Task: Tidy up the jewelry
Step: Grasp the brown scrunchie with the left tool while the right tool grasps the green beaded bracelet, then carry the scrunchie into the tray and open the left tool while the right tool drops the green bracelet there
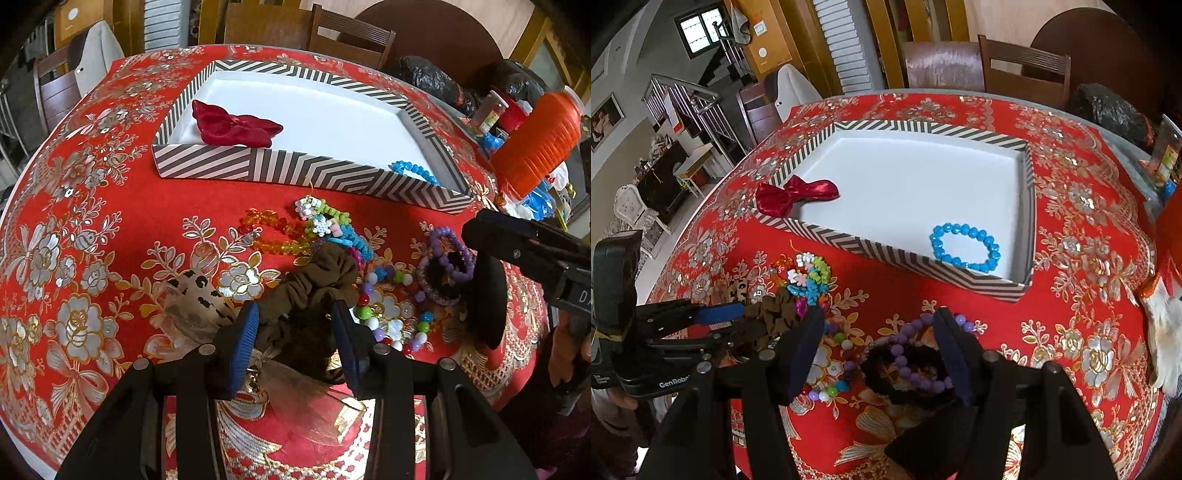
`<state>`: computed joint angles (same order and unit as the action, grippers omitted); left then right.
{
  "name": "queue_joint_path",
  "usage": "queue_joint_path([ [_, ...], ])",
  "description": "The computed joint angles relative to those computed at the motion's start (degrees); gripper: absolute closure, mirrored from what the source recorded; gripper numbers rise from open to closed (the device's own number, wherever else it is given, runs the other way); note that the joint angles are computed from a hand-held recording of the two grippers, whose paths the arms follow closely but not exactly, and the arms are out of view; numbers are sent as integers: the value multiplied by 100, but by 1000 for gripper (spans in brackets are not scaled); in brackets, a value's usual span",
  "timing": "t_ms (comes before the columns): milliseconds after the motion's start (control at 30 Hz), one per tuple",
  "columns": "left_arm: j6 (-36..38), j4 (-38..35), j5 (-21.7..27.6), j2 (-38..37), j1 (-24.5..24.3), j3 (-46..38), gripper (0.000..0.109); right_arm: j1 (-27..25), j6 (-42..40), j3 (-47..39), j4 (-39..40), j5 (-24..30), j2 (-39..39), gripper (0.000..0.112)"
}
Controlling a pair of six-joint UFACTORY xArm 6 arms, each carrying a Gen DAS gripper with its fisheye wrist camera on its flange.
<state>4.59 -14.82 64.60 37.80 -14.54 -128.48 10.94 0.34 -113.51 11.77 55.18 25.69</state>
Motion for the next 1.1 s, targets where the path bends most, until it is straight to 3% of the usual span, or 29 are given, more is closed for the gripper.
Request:
queue_joint_path([
  [67,-11,-58,-107,-23,18,91,69,15,-18,-120,8,48,91,48],
  [267,-17,-96,-441,-241,78,455,102,89,-189,-649,159,245,532,48],
  [333,-5,-136,-501,-315,125,533,103,106,-275,-852,249,317,695,50],
  [433,-4,-162,-560,-458,189,688,104,156,-359,-1390,255,553,1076,62],
  [567,96,-177,-597,-524,189,706,104,201,-333,-1729,183,662,1326,64],
  [633,207,-209,-595,-508,164,663,96,183,-253,-1720,209,672,1332,64],
  [700,303,-185,-505,-380,123,477,76,170,-228,-1678,187,706,1299,64],
  [733,306,-138,-441,-307,103,379,74,161,-241,-1631,187,689,1267,64],
  [867,159,260,35,190,-9,-277,74,133,-268,-1659,228,693,1277,64],
  [967,184,221,-48,196,-12,-209,74,139,-282,-1921,215,813,1450,64],
  [1100,186,-10,83,215,66,-270,92,155,-307,-2290,243,978,1687,64],
])
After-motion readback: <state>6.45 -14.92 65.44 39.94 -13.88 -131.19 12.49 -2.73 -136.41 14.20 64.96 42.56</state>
